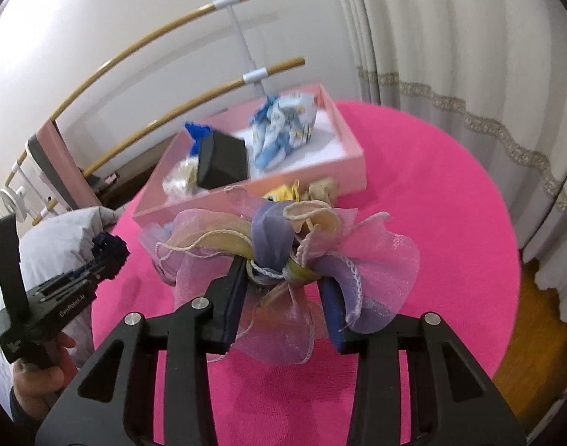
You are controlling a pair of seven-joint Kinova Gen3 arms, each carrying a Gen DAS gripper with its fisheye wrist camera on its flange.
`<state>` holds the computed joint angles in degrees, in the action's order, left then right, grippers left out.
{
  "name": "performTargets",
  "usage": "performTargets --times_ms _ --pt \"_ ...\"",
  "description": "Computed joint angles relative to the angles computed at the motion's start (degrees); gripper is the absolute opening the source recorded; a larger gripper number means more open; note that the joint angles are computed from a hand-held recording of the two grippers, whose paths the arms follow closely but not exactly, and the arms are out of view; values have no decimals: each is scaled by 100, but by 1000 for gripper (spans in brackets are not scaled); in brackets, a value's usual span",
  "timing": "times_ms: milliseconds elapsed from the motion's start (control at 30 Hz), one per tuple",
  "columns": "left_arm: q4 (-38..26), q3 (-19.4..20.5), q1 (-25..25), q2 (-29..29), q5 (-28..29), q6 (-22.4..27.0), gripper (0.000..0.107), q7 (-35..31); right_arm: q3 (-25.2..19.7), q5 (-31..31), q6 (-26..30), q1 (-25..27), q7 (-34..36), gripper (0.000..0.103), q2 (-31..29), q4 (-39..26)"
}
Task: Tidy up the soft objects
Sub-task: 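Carry the scrunchie and ribbon bow into the pink box and open both tools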
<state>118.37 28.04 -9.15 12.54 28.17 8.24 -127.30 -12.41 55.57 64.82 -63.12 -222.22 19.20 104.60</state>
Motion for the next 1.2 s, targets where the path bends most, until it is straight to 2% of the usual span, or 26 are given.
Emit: performTargets --times_ms 100,200,467,633,733,933,1200 --pt "81 405 -451 -167 329 62 14 -333 -6 14 146 -34 113 35 -5 -105" --pt "140 563 -706 -362 797 173 14 -777 -3 35 215 -33 262 35 3 -216" --pt "54 390 -714 -895 1902 543 14 -1749 60 201 560 34 971 35 -55 -614" --pt "-149 87 -418 -1106 2150 641 14 -1902 105 321 779 172 1624 35 -98 -966" --pt "-308 -96 -190 -1149 2136 628 14 -1834 147 379 827 254 1958 35 -85 -1174" --pt "-761 -477 332 -1078 1646 640 14 -1237 257 477 767 428 2500 35 -89 -1501" --pt "-1352 -1148 1279 -782 655 577 14 -95 401 439 703 664 3164 35 -47 -1890"
